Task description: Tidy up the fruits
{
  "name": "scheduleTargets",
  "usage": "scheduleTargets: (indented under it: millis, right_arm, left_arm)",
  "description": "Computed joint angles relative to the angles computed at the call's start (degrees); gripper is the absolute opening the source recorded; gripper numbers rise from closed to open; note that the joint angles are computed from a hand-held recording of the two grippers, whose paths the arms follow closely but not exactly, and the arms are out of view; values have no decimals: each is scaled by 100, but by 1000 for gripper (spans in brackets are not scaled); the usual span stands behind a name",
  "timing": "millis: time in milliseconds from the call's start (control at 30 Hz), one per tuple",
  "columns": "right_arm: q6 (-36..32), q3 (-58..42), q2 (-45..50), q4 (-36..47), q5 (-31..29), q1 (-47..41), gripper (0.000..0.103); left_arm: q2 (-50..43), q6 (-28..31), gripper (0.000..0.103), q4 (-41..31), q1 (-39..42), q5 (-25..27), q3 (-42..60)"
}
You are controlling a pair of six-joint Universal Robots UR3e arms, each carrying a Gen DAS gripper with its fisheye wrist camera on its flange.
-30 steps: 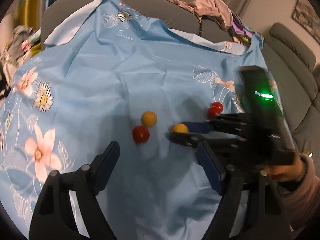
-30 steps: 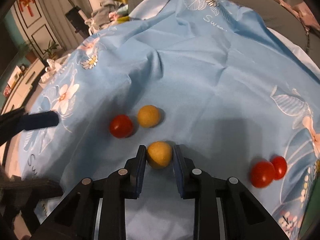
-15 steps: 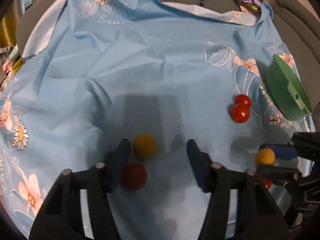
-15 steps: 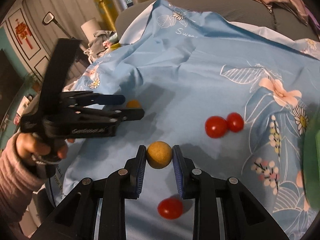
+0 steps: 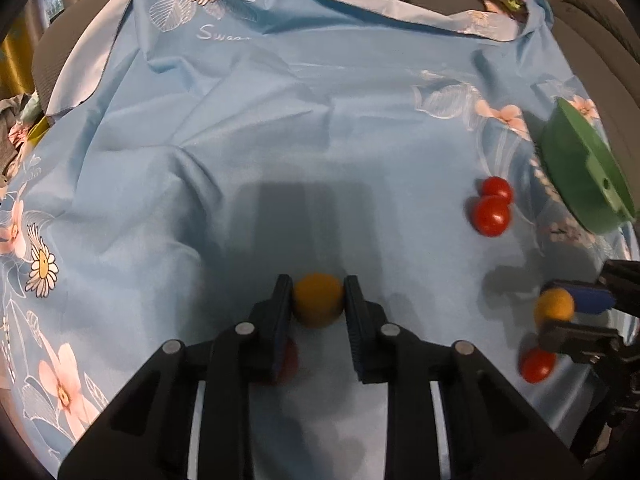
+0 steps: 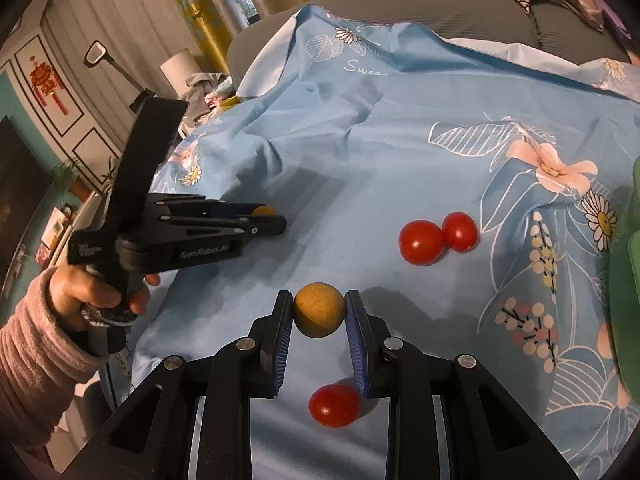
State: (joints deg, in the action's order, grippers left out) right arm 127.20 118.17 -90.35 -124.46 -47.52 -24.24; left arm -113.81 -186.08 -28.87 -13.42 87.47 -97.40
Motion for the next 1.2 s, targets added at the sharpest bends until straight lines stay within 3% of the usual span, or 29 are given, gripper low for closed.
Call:
scheduleTargets:
  millis: [267, 500, 800, 1200]
  right_arm:
    - [-135, 182, -401, 289, 9, -243, 28]
    - [-688, 420, -1118, 1044, 91, -693, 28]
    - [-1631, 473, -2129, 2520, 327, -1503, 28]
    - [-2959, 161, -2820, 4409, 630, -2488, 28]
  left_arm:
    - [526, -260, 26, -35, -596, 132, -205]
    - [1017, -673, 26, -49, -1010, 230, -487]
    - [1426, -1134, 26, -205, -1440, 521, -550]
    - [1351, -1195, 26, -494, -1917, 933, -23]
